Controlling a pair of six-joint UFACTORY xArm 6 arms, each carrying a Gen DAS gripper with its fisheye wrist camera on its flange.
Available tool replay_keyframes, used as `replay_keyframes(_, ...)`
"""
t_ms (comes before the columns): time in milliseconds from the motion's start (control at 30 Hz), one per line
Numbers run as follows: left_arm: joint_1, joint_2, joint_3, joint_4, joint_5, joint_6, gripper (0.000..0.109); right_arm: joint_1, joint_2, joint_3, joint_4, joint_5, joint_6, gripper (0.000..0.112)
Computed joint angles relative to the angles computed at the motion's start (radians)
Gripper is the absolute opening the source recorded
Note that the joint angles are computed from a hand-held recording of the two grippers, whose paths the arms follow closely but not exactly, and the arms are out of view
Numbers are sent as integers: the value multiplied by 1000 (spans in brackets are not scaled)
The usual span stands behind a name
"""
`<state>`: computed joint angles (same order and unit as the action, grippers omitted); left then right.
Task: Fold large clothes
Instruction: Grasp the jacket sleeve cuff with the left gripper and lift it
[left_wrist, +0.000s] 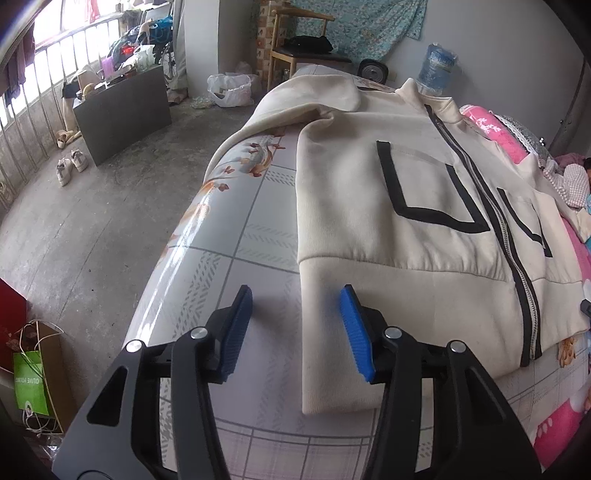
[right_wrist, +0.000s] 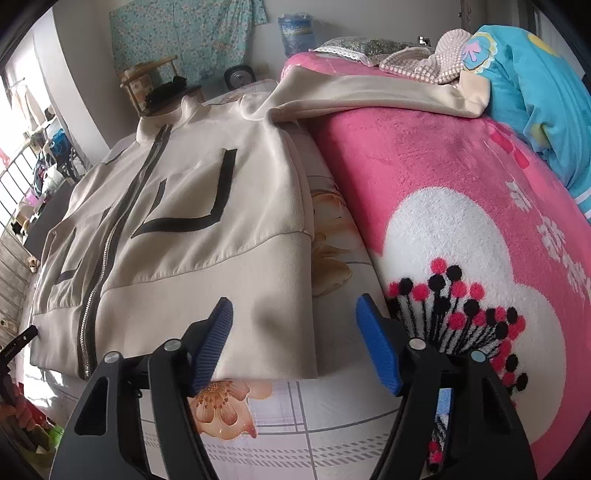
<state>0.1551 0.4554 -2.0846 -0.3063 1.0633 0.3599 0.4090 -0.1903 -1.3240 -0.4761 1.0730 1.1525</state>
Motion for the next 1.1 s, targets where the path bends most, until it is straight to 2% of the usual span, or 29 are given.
replay_keyframes(100, -8, -9, 21, 26, -34, -13, 36, 9, 0, 0, 11, 2, 7, 52)
replay_keyframes(167, -10, -16, 35, 10, -43, 7, 23, 5, 3, 2, 35, -10, -5, 41)
replay_keyframes(200, -12, -13, 28, -7, -33, 19, 10, 0, 9, 0, 55, -15, -15, 34)
replay_keyframes(267, -29, -33, 62, 23, -73, 37, 6, 0, 21, -15, 56, -4, -25, 25)
replay_keyframes(333, -39, -66, 114, 40, -127, 61, 4, -2, 14, -16, 62, -17, -30, 8)
replay_keyframes(433, -37, -129, 180, 12, -186, 124, 4, 27, 0, -50, 8, 17, -17, 7)
replay_keyframes(533, -24, -186, 217, -45, -190, 198, 4, 49, -39, -54, -6, 9, 2, 6)
replay_keyframes(600, -10, -221, 236, -79, -180, 236, 4, 79, -58, -70, -31, 44, 8, 6)
replay_keyframes(700, 22, -271, 255, -105, -122, 272, 4, 142, -95, -78, -54, 114, 25, 6)
replay_keyframes(767, 56, -298, 263, -109, -53, 268, 4, 195, -126, -65, -61, 168, 37, 6)
replay_keyframes(867, 102, -303, 268, -107, 42, 243, 6, 249, -135, -51, -48, 274, 35, 8)
replay_keyframes(900, 111, -300, 276, -95, 48, 232, 6, 270, -123, -64, -67, 331, 45, 17)
replay_keyframes(933, 125, -293, 275, -94, 60, 220, 8, 290, -105, -86, -87, 395, 56, 35)
replay_keyframes(967, 142, -275, 249, -105, 94, 205, 9, 305, -89, -109, -111, 442, 78, 47)
replay_keyframes(1000, 160, -251, 213, -129, 128, 187, 14, 310, -83, -123, -128, 447, 93, 65)
replay_keyframes(1033, 180, -227, 174, -165, 155, 170, 24, 313, -90, -121, -144, 419, 108, 68)
replay_keyframes(1100, 207, -195, 119, -216, 165, 152, 36, 298, -77, -144, -159, 337, 98, 70)
